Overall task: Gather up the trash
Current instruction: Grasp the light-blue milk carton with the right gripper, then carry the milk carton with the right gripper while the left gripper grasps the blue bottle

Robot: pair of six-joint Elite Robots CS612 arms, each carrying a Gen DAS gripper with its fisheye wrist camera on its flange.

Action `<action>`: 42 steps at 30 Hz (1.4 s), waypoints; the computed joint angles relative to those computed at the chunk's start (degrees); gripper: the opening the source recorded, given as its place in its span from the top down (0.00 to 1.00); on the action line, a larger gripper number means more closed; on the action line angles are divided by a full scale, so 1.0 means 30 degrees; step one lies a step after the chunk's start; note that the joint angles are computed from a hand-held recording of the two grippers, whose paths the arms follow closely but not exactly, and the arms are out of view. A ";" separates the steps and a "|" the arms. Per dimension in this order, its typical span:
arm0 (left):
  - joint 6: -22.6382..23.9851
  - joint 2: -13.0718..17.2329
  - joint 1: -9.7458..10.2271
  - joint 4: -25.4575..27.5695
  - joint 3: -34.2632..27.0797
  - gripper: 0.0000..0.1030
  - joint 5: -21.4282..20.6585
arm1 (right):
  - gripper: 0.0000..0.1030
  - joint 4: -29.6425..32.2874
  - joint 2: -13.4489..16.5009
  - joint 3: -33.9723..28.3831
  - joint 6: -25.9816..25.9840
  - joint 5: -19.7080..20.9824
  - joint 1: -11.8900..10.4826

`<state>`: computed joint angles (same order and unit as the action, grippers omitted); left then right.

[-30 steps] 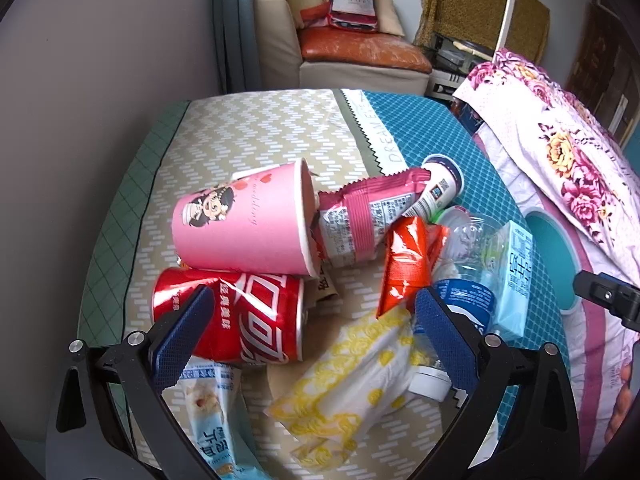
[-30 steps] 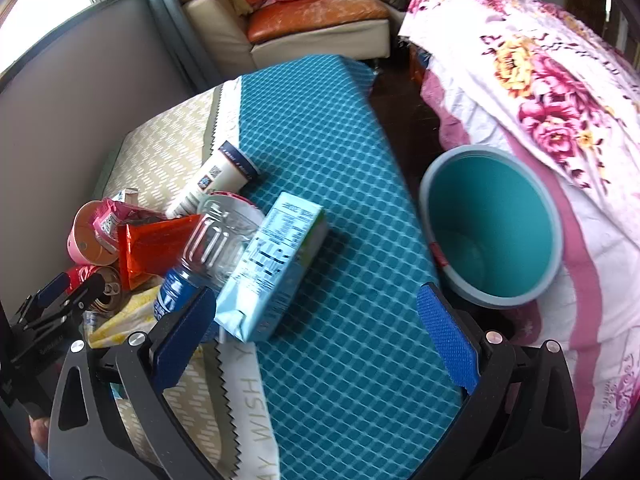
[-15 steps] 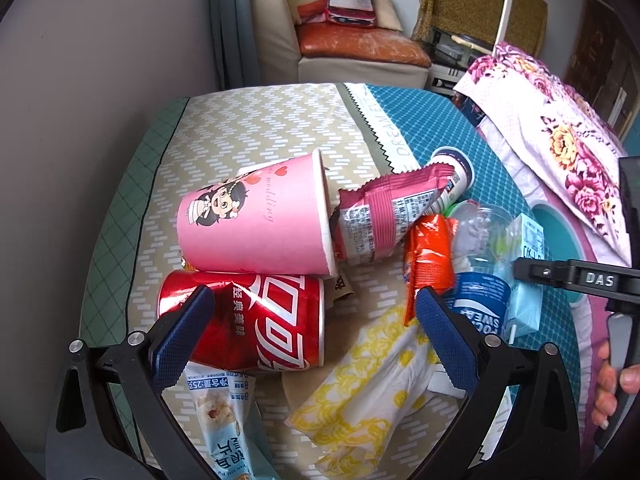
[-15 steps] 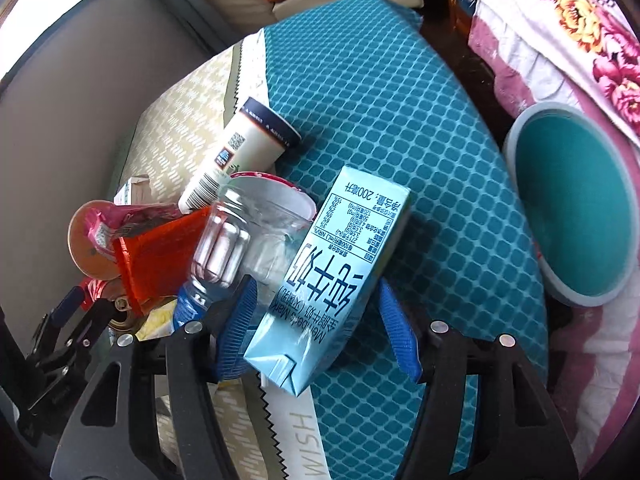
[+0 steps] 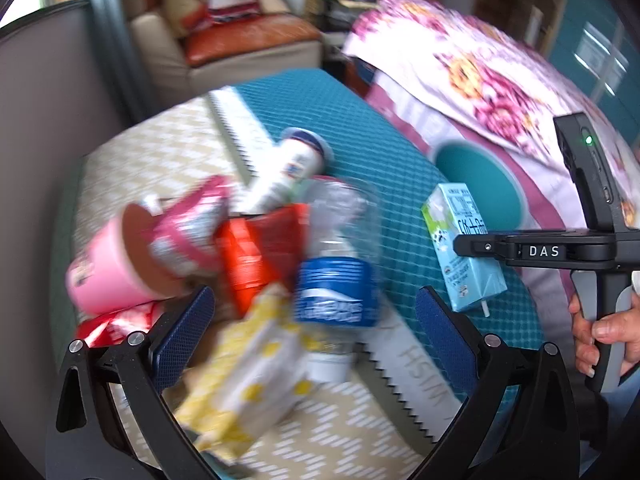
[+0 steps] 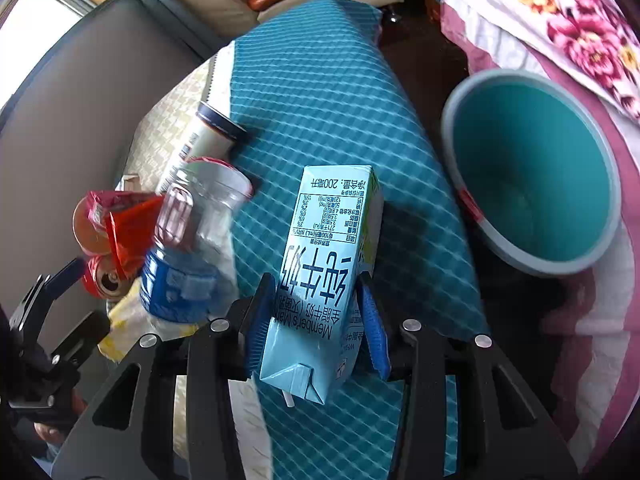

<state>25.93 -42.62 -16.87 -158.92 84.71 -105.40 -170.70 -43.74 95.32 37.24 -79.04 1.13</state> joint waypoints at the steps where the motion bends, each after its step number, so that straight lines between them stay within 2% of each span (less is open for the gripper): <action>1: 0.0406 0.0029 -0.0196 0.0221 -0.0001 0.03 0.0171 | 0.61 -0.0209 -0.0040 0.0223 0.0034 0.0219 -0.0079; 2: 0.0660 0.0089 -0.0358 0.0349 -0.0049 0.03 0.0468 | 0.61 -0.0418 -0.0083 0.0396 0.0056 0.0434 -0.0146; 4: 0.0950 0.0266 -0.0635 0.0900 -0.0275 0.12 0.1007 | 0.61 -0.0857 -0.0182 0.0782 0.0048 0.0785 -0.0257; 6: 0.0938 0.0553 -0.0790 0.1972 -0.0833 0.31 0.1223 | 0.61 -0.1212 -0.0229 0.1034 0.0031 0.1021 -0.0357; 8: 0.0863 0.0815 -0.0903 0.2692 -0.1301 0.38 0.1601 | 0.61 -0.1520 -0.0240 0.1199 0.0014 0.1271 -0.0441; 11: 0.0888 0.1107 -0.0958 0.3160 -0.1629 0.37 0.2105 | 0.61 -0.1910 -0.0212 0.1326 0.0033 0.1556 -0.0504; 15: 0.0374 0.1476 -0.0839 0.4475 -0.2224 0.34 0.1716 | 0.58 -0.2011 -0.0075 0.1238 -0.0003 0.1884 -0.0543; 19: -0.0631 0.2089 -0.0847 0.5815 -0.3087 0.34 0.1533 | 0.54 -0.1950 0.0089 0.1018 -0.0009 0.1635 -0.0469; 22: -0.0918 0.2076 -0.0846 0.5528 -0.2978 0.35 0.1381 | 0.51 -0.2308 0.0220 0.1037 0.0349 0.1773 -0.0523; 26: -0.0552 0.1610 -0.0758 0.5160 -0.2364 0.35 0.0924 | 0.50 -0.2551 0.0354 0.0996 0.0432 0.1702 -0.0517; 29: -0.0643 0.1294 -0.0565 0.5157 -0.2110 0.35 0.0335 | 0.58 -0.3296 0.0382 0.1048 0.0124 0.1386 -0.0434; 31: -0.0807 0.1163 -0.0442 0.5196 -0.2075 0.35 0.0075 | 0.63 -0.3754 0.0420 0.1092 0.0228 0.1954 -0.0541; 37: -0.1058 0.0798 -0.0218 0.4935 -0.1931 0.35 -0.0719 | 0.63 -0.5050 0.0406 0.1445 0.1254 0.2497 -0.0773; 42: -0.0978 0.0731 -0.0513 0.4798 -0.2003 0.35 -0.0692 | 0.63 -0.6302 -0.0229 0.2181 0.1701 0.1210 -0.1044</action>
<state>23.00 -40.43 -18.41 -144.53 78.70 -107.48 -189.60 -44.43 101.86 42.34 -75.41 -2.00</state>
